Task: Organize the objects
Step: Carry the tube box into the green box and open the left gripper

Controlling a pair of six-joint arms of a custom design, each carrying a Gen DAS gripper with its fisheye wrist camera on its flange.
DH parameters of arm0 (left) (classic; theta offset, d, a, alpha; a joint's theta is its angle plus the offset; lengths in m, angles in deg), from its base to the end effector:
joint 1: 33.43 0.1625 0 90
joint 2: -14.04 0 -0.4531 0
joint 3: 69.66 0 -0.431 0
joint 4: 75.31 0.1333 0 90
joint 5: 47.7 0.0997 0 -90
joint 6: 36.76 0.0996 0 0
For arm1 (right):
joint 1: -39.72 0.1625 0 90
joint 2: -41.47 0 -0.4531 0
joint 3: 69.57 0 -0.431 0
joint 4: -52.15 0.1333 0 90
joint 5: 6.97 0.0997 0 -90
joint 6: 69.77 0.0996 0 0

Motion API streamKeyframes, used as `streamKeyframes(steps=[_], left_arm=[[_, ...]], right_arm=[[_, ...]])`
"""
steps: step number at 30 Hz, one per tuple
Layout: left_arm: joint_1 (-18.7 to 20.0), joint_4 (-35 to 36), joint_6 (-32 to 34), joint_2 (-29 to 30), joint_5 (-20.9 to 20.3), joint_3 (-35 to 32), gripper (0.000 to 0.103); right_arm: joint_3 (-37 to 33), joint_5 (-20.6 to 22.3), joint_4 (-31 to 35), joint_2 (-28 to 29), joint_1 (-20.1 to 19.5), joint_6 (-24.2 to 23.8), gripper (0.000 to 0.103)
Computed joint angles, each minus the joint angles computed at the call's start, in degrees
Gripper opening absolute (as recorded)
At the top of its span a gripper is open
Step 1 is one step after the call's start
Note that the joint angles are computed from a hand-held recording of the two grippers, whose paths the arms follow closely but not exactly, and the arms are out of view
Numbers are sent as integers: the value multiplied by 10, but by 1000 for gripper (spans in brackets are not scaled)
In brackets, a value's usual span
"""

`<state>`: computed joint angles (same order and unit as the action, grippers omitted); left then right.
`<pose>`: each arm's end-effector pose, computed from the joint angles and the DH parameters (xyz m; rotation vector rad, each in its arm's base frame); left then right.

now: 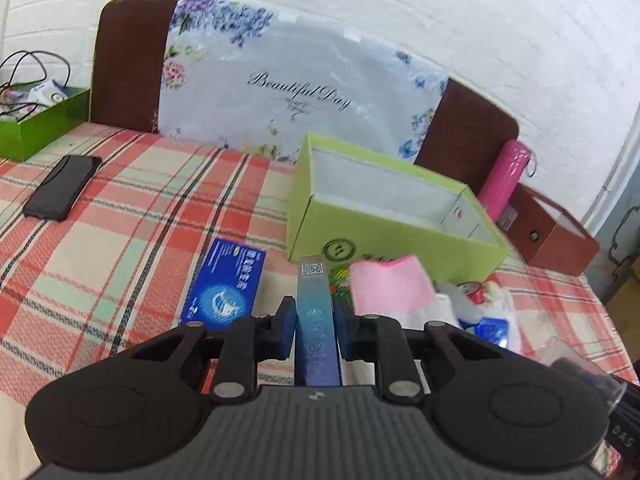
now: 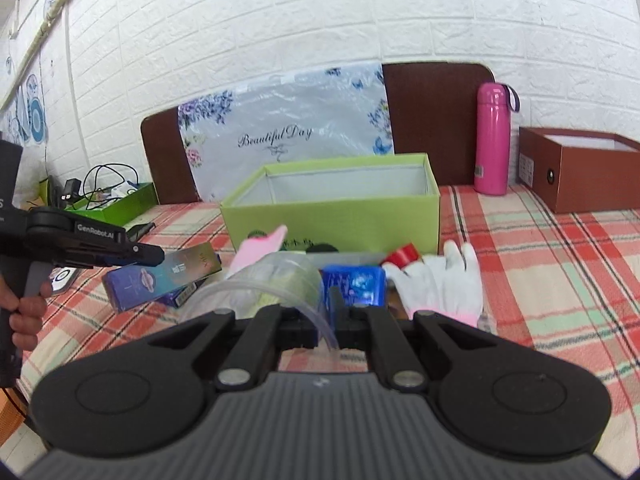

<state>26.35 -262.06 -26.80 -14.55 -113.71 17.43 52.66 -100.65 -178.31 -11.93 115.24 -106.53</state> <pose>-0.2312 -0.7422 0.0021 0.7337 2.5796 -1.0130 -0.0150 -0.5658 0.1876 0.3711 -2.1459 1.3864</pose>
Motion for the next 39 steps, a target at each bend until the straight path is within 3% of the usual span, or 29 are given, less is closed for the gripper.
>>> streamKeyframes(steps=[8,16,26,35,36,37,38,39], left_arm=[[-13,-16,19,1,-43,-23,21],[-19,27,27,65,-65,-146,21],[-5,132,16,186,-51,-365,21],[11,190,15,241,-49,-463,21],[13,181,19,245,-52,-466,22],[14,172,26,249,-52,-470,26],[14,169,32,250,-51,-471,42],[14,166,37,251,-50,-471,65]], right_arm=[[-34,19,20,-4,9,-17,5],[-147,17,65,27,25,-58,4],[-354,-17,208,115,29,-36,5],[-478,-89,274,193,35,-64,8],[-486,-98,280,199,36,-74,10],[-490,-107,292,201,37,-81,21],[-494,-119,308,202,39,-88,39],[-496,-132,318,203,41,-96,49]])
